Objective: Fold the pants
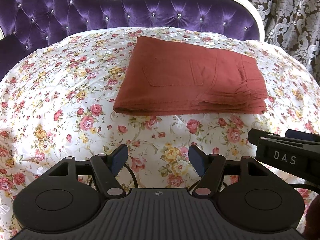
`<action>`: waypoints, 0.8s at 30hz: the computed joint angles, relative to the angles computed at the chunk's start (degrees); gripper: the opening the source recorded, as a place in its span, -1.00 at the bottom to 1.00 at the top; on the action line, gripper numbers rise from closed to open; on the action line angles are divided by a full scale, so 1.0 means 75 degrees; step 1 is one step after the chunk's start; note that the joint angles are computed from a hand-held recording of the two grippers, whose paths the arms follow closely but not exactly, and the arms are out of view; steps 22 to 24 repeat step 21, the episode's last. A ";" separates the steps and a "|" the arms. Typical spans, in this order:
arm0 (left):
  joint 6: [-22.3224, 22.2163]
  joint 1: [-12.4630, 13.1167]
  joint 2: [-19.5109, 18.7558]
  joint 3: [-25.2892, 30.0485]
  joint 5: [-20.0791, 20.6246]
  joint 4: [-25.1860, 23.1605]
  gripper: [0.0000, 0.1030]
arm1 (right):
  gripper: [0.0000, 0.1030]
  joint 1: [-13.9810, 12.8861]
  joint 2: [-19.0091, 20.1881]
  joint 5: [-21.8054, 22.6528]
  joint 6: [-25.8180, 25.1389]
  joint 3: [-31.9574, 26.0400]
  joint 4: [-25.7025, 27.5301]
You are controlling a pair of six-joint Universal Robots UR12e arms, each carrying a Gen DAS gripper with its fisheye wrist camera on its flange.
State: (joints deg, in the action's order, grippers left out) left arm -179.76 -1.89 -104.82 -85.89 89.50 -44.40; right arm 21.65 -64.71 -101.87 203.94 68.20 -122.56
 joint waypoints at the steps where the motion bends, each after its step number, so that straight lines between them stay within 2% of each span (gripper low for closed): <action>1: 0.0008 0.0000 -0.0002 0.0005 -0.0006 -0.0003 0.27 | 0.43 0.0003 0.0003 0.0002 -0.0009 -0.0003 -0.0003; 24: 0.0157 0.0006 -0.0055 0.0069 -0.0001 0.0006 0.27 | 0.43 -0.0018 0.0063 0.0045 -0.0138 -0.0087 0.0055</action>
